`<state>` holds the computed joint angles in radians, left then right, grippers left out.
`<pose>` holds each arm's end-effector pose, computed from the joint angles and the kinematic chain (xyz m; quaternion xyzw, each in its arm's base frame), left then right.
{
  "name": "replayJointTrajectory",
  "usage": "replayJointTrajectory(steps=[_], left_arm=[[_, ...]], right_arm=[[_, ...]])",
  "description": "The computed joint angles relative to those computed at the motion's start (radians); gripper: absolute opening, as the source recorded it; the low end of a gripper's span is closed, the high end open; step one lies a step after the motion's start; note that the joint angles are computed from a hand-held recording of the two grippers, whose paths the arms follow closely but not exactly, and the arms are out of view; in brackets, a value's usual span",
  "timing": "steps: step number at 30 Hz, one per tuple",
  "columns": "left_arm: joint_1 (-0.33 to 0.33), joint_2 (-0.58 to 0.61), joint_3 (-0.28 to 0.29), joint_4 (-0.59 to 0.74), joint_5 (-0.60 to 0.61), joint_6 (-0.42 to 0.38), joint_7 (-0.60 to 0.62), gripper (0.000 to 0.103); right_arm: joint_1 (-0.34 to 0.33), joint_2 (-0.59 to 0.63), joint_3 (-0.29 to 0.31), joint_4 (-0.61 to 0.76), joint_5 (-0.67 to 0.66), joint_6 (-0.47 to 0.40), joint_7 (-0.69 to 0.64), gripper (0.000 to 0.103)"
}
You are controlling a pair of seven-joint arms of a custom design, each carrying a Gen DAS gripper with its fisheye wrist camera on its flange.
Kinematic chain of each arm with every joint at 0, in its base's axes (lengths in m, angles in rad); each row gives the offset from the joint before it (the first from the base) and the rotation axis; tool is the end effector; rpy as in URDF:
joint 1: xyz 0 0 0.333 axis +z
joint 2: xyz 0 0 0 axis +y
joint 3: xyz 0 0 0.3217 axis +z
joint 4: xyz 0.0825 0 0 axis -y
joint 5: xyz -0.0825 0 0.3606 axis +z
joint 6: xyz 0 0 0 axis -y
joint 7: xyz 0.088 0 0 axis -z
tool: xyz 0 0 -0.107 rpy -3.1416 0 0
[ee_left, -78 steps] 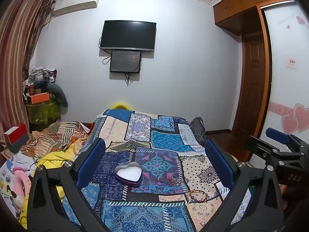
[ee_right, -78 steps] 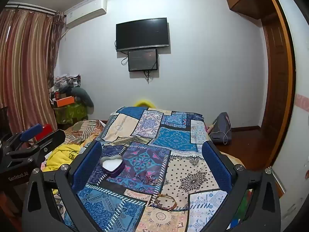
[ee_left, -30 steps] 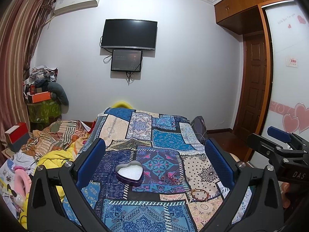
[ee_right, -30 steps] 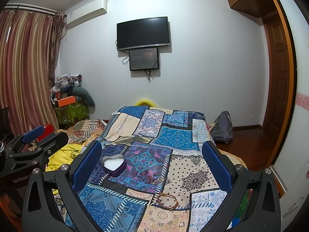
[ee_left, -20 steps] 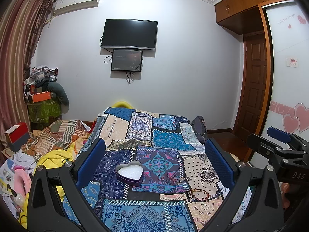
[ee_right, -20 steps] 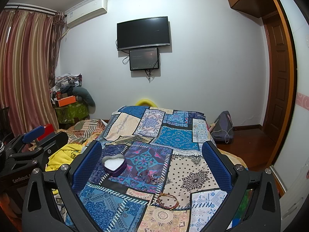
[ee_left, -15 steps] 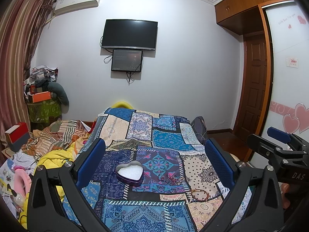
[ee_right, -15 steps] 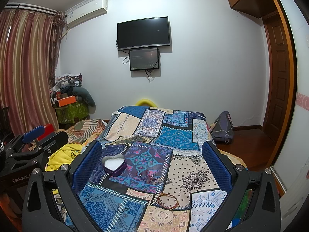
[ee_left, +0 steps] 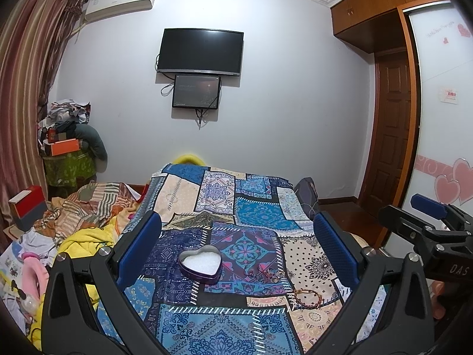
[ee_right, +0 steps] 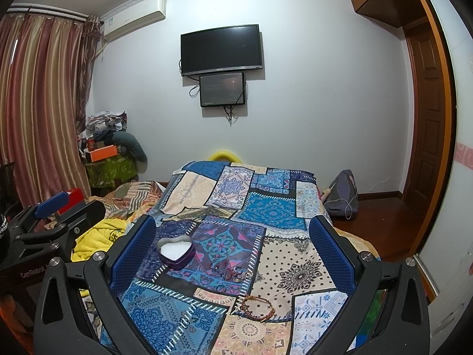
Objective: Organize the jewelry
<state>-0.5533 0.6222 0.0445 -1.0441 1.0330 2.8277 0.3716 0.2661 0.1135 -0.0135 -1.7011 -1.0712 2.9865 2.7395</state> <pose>0.6287 -0.4158 0.6067 -0.5163 0.5948 -0.5006 0.3592 0.5772 0.2133 0.6401 -0.5872 0.5570 -0.3796 0.4482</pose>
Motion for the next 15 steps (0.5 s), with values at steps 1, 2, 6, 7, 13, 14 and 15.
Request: replayJointTrajectory(steps=[1, 2, 6, 7, 13, 14, 15], left_arm=[[0.000, 0.001, 0.000, 0.001, -0.002, -0.001, 0.001, 0.103], [0.001, 0.003, -0.002, 0.005, -0.005, -0.004, 0.007, 0.103], [0.001, 0.005, -0.001, 0.006, -0.008, -0.007, 0.011, 0.103], [0.002, 0.008, -0.003, 0.009, -0.011, -0.008, 0.016, 0.103], [0.010, 0.034, -0.017, 0.039, -0.048, -0.023, 0.060, 0.103], [0.017, 0.049, -0.029, 0.057, -0.070, -0.030, 0.091, 0.103], [0.020, 0.064, -0.036, 0.077, -0.090, -0.040, 0.116, 0.103]], right_arm=[[-0.001, 0.002, 0.001, 0.001, 0.007, 0.001, -0.006, 0.103], [-0.002, 0.003, 0.001, 0.001, 0.012, 0.003, -0.011, 0.103], [-0.005, 0.012, 0.003, 0.004, 0.046, 0.007, -0.043, 0.103], [-0.005, 0.014, 0.002, 0.004, 0.053, 0.008, -0.050, 0.103], [-0.007, 0.037, 0.003, 0.012, 0.126, -0.001, -0.115, 0.103], [-0.010, 0.043, 0.005, 0.013, 0.148, -0.004, -0.132, 0.103], [-0.011, 0.047, 0.005, 0.014, 0.165, -0.007, -0.146, 0.103]])
